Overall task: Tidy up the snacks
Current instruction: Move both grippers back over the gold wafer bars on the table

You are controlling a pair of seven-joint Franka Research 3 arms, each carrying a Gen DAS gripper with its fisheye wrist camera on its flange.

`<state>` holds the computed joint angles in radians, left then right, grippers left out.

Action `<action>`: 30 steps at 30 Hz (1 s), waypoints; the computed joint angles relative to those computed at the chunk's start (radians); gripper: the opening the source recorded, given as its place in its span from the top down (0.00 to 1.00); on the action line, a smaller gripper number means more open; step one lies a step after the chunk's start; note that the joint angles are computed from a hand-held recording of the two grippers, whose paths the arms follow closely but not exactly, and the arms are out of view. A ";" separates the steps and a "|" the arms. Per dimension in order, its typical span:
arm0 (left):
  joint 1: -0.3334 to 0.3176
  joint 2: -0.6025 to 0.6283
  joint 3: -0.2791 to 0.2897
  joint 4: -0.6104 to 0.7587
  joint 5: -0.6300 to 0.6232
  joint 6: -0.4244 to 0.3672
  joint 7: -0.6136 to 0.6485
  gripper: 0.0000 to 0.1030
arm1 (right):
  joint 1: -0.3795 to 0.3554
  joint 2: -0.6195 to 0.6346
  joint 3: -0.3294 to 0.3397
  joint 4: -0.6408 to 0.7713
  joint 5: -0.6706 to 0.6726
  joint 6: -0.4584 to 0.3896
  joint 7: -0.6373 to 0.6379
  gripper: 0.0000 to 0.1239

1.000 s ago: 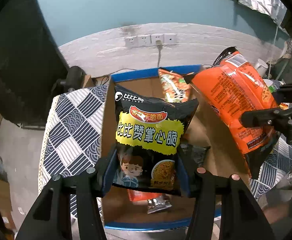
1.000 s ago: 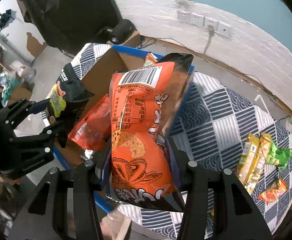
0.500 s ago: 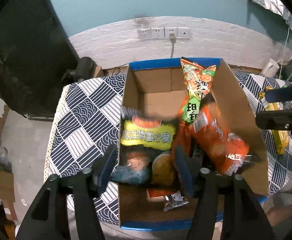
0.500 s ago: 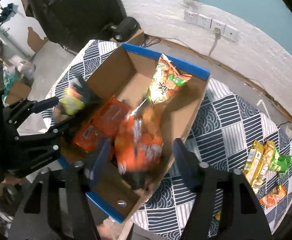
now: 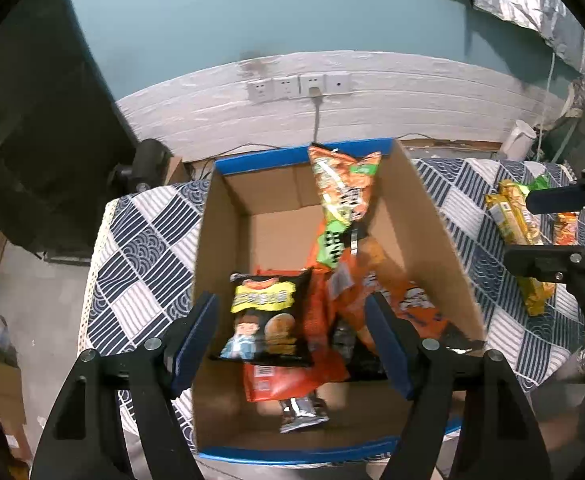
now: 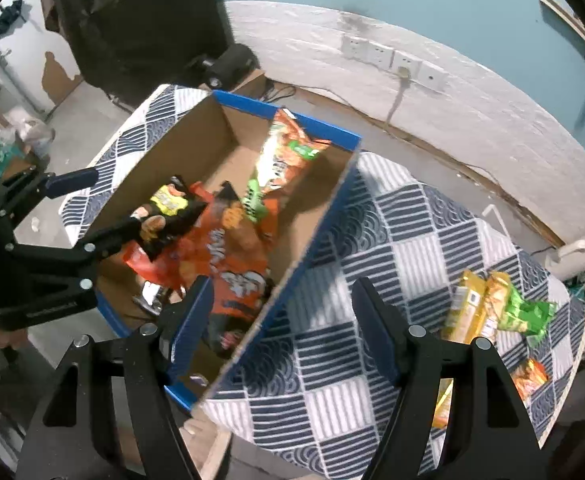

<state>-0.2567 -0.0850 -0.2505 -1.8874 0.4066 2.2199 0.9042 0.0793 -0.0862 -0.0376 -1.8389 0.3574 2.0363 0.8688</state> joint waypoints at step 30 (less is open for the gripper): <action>-0.211 0.381 -0.025 0.494 0.004 -0.195 0.091 0.26 | -0.220 0.095 -0.115 0.049 0.051 -0.025 -0.026 0.41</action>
